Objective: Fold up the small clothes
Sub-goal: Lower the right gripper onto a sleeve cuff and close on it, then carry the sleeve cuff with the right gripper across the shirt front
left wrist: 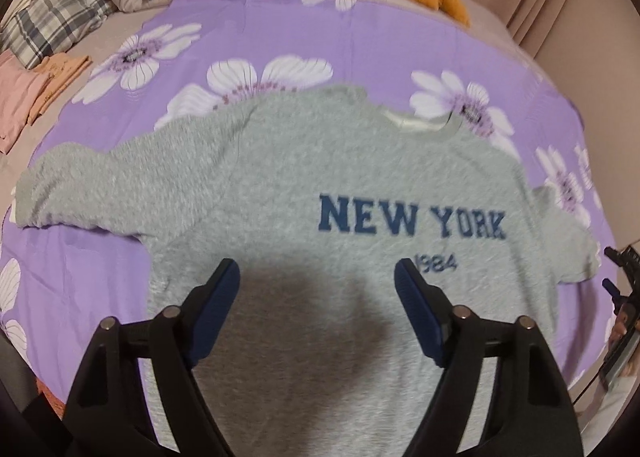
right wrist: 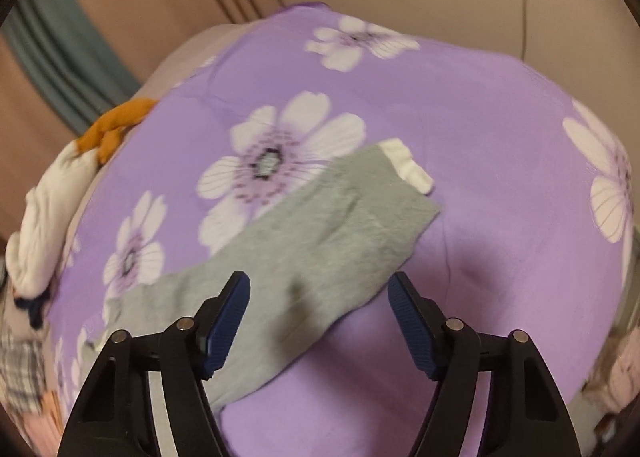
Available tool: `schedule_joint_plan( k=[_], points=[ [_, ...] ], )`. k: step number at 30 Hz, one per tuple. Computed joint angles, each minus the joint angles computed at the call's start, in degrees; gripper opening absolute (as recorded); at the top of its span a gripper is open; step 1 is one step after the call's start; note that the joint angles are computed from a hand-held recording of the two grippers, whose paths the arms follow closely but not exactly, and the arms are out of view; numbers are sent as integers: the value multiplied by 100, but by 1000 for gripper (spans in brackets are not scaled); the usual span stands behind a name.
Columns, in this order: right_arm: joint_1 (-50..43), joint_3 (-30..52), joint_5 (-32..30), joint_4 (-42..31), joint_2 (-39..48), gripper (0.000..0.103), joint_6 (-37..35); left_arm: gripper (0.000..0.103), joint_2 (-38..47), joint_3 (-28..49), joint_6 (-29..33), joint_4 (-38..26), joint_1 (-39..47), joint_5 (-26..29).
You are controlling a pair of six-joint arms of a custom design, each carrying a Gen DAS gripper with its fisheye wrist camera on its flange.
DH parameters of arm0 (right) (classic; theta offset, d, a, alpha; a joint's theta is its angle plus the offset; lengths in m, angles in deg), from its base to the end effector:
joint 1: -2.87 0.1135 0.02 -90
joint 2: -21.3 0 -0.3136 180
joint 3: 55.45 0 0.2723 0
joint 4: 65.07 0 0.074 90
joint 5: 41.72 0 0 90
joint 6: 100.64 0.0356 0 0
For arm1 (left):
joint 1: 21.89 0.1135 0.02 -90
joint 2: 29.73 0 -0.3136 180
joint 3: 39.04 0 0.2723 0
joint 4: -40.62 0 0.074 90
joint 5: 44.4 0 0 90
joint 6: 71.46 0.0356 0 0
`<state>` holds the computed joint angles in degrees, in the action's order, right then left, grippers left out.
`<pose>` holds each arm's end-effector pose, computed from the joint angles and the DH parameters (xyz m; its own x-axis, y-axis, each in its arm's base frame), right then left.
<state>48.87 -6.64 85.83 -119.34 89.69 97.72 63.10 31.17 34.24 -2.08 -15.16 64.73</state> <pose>0.1472 0.1212 0.2156 -0.2193 0.8561 -0.4680 0.7758 0.4439 0.4484 0.3309 0.0273 0.2242 -0.8619 0.1557 -0.4826 0.2684 0.9475 -0.1737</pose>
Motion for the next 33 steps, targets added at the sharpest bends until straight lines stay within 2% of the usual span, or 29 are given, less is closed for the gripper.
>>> schedule_joint_plan(
  k=[3,7,8,13,14,15,19,24,27,33],
  points=[
    [-319,-474,-316,565,-165,73,-21,76,164,-31,91,24,-7,-77],
    [-614,-709,-535,716,-115,70,-26,76,310,-71,141,128,22,-192],
    [-687,-817,-582,883,-179,64,-102,76,350,-69,148,131,23,-227],
    [-942,-1187,-562,1419,-435,50,-292,76,614,23,238,45,167,-229],
    [-978,-1219,-544,1446,-462,43,-319,76,635,13,224,77,192,-223],
    [-1029,-1239,-527,1417,-483,31,-326,76,669,22,208,98,217,-234],
    [-1098,-1431,-389,1498,-776,21,-297,76,789,62,257,95,301,-265],
    [-232,-921,473,-25,-755,19,1095,76,810,53,307,117,337,-269],
    [-345,-615,346,-284,-532,19,909,76,806,135,330,-88,445,-78],
    [382,1349,1393,-2292,422,19,795,76,596,277,418,-370,776,347]
  ],
)
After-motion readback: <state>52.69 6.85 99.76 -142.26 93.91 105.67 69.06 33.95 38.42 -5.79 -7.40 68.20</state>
